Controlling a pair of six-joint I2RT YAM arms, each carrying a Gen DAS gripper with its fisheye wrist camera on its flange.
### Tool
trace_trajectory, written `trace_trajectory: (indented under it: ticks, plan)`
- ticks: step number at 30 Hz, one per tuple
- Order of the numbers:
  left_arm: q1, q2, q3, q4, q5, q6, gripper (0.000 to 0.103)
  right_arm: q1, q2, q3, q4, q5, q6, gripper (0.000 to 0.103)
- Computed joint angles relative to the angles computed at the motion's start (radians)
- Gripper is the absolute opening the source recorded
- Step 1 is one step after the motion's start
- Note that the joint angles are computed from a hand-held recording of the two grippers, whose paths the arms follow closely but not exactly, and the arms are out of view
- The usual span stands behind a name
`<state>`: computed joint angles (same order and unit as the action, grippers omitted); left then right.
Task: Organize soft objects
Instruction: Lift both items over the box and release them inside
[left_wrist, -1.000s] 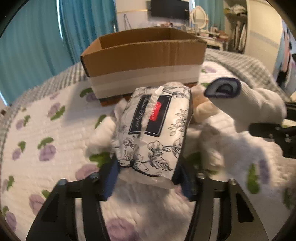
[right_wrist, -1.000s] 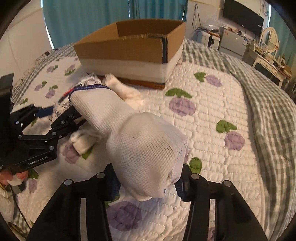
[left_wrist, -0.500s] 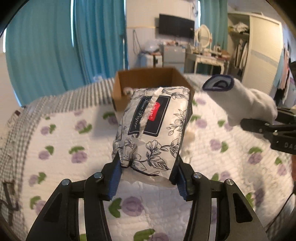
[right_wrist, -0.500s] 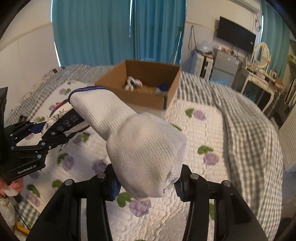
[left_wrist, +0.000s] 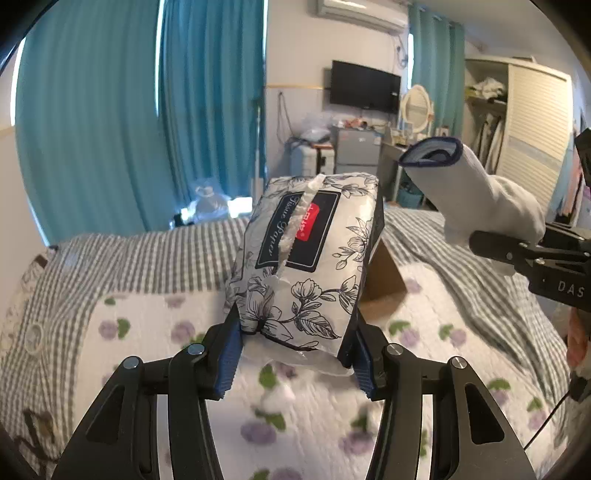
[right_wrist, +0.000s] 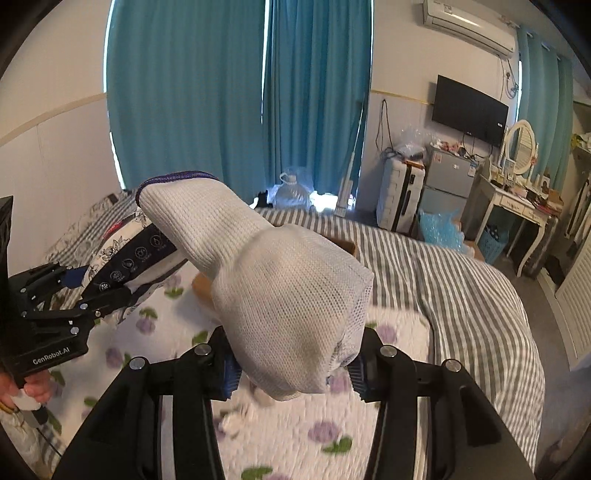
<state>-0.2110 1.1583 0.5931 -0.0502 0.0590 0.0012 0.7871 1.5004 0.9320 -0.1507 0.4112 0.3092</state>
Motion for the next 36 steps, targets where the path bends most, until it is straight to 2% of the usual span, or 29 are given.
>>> trace_trajectory:
  ticks: [7,14,16,17,18,20,22,24,30,34,36]
  plan:
    - [-0.016,0.412,0.255,0.125,-0.054,0.016,0.051,-0.163,0.297,0.248,0.066,-0.130,-0.069,0.046]
    - [-0.031,0.722,0.435,0.208,-0.083,0.060,0.051,-0.271,0.609,0.498,0.063,-0.219,-0.077,0.046]
    - [-0.032,0.767,0.450,0.244,-0.077,0.078,0.056,-0.291,0.663,0.530,0.078,-0.238,-0.074,0.046]
    - [-0.021,0.784,0.441,0.289,-0.031,0.088,0.061,-0.300,0.687,0.542,0.089,-0.250,-0.068,0.046]
    - [-0.012,0.792,0.429,0.324,0.007,0.084,0.071,-0.312,0.709,0.551,0.109,-0.270,-0.053,0.047]
    - [0.007,0.807,0.422,0.368,0.051,0.071,0.075,-0.333,0.726,0.539,0.159,-0.311,-0.034,0.054]
    - [0.010,0.817,0.433,0.357,0.037,0.077,0.075,-0.347,0.730,0.524,0.203,-0.331,-0.019,0.082]
    - [0.001,0.811,0.430,0.357,-0.004,0.087,0.075,-0.351,0.721,0.502,0.234,-0.332,-0.008,0.083]
    - [-0.013,0.675,0.367,0.315,-0.038,0.081,0.075,-0.313,0.605,0.435,0.200,-0.256,-0.025,0.083]
    - [0.012,0.466,0.293,0.227,0.011,0.052,0.075,-0.253,0.412,0.338,0.130,-0.175,-0.018,0.083]
    - [0.018,0.333,0.275,0.140,0.019,0.048,0.075,-0.204,0.301,0.303,0.068,-0.118,-0.027,0.083]
